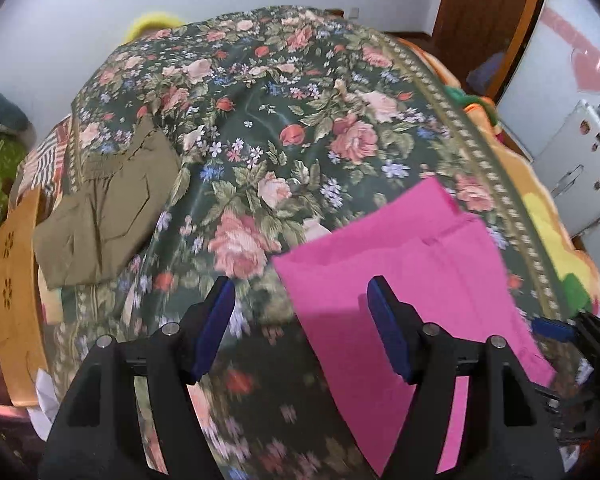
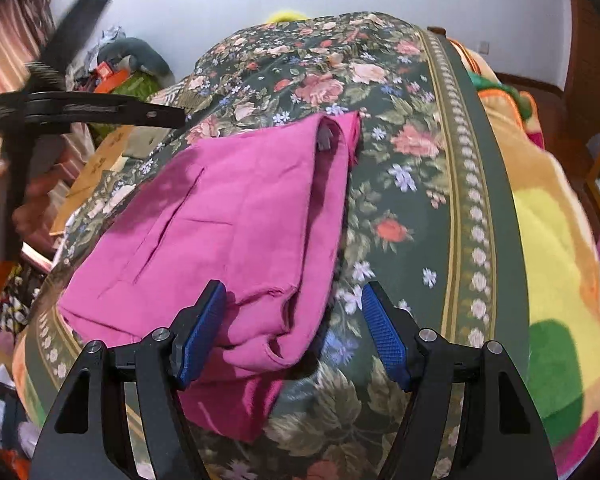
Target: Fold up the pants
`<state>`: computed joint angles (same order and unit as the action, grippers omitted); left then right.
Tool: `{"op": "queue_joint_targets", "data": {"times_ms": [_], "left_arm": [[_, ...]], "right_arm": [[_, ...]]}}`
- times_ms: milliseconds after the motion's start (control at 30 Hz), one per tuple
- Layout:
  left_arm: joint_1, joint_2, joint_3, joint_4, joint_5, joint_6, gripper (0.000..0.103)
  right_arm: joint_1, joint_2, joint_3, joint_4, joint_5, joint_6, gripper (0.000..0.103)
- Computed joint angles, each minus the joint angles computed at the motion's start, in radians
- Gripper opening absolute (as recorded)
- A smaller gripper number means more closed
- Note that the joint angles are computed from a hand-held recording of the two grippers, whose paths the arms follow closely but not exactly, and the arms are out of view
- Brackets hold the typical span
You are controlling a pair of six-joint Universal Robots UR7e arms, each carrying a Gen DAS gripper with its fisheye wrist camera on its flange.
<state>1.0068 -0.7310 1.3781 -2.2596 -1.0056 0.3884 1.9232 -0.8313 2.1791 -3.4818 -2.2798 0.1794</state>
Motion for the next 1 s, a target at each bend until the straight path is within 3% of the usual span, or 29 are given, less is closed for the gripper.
{"op": "queue_joint_targets", "data": {"times_ms": [67,267,300,400,600,800,1000], "left_arm": [[0.002,0.047,-0.04,0.01,0.022,0.037,0.079],[0.011,0.19,-0.125,0.02,0.164,0.11,0.083],[0.011,0.193,-0.105,-0.029,0.181,0.139,0.092],[0.015,0.173,-0.026,-0.205,0.188,0.272,0.095],[0.047,0.102,0.021,-0.197,0.194,0.198,0.095],[0.081,-0.025,0.106,-0.187,0.217,0.055,0.095],[0.107,-0.199,0.223,-0.094,0.143,-0.065,0.095]], "right_arm": [[-0.003,-0.012,0.018,0.003,-0.015,0.014,0.066],[-0.01,-0.035,0.047,-0.003,-0.021,0.044,0.066],[-0.009,-0.036,0.045,0.001,-0.023,0.045,0.066],[-0.001,-0.042,0.035,0.026,-0.04,0.054,0.066],[0.039,-0.055,0.015,0.044,-0.088,0.052,0.067],[0.08,-0.053,0.001,0.056,-0.113,0.05,0.067],[0.116,-0.025,-0.016,0.057,-0.128,0.054,0.067]]}}
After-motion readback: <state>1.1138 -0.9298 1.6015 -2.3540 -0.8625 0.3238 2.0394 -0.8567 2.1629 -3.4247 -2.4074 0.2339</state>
